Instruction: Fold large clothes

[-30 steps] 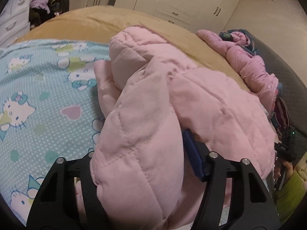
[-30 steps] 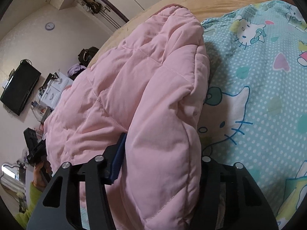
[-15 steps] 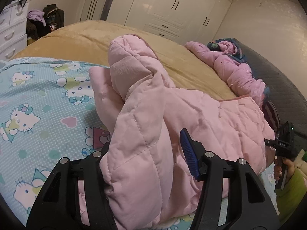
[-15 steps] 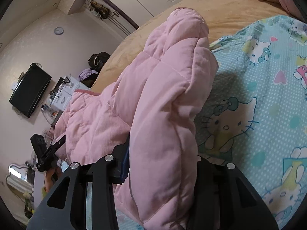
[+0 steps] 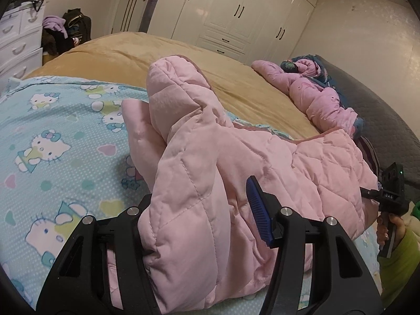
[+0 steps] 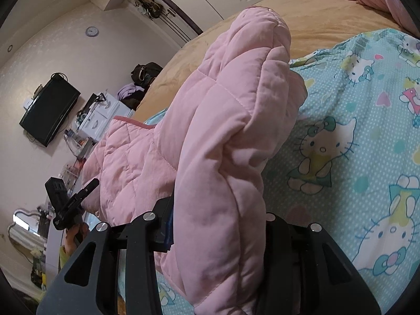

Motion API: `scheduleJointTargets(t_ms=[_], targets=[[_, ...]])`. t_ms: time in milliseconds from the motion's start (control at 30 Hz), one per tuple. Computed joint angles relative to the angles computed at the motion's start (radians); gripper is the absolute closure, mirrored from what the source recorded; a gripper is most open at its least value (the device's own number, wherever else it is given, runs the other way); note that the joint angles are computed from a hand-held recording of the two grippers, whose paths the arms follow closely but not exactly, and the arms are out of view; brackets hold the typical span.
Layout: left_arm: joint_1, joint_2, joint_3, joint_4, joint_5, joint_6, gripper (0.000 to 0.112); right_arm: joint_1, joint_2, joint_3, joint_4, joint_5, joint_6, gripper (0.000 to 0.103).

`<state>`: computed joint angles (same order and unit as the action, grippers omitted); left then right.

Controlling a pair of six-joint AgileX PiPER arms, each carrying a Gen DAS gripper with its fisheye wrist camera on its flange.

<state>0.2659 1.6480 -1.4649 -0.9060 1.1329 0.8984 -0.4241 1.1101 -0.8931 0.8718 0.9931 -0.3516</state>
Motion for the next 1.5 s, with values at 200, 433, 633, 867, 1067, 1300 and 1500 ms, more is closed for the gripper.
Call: scheduleJointTargets(t_ms=[200, 433, 633, 867, 1067, 1300, 1500], targets=[[0.045, -0.043, 0.054, -0.003, 0.021, 0.017, 0.064, -0.016, -0.038, 0.020, -0.012, 0.039, 0.006, 0.065], [0.029, -0.054, 0.089, 0.040, -0.038, 0.028, 0.064, -0.050, -0.050, 0.065, -0.022, 0.029, 0.003, 0.065], [0.015, -0.037, 0.095, 0.073, -0.078, 0.015, 0.064, 0.022, -0.036, 0.076, -0.112, -0.041, 0.129, 0.062], [-0.005, -0.024, 0.109, 0.128, -0.137, 0.009, 0.064, 0.090, -0.011, 0.123, -0.208, -0.143, 0.262, 0.047], [-0.013, -0.013, 0.111, 0.149, -0.164, -0.006, 0.062, 0.163, -0.007, 0.141, -0.327, -0.228, 0.414, 0.020], [-0.017, -0.010, 0.112, 0.168, -0.171, -0.026, 0.053, 0.120, -0.032, 0.181, -0.331, -0.229, 0.439, 0.005], [-0.018, -0.017, 0.112, 0.199, -0.184, -0.068, 0.035, 0.065, -0.081, 0.193, -0.362, -0.187, 0.436, 0.004]])
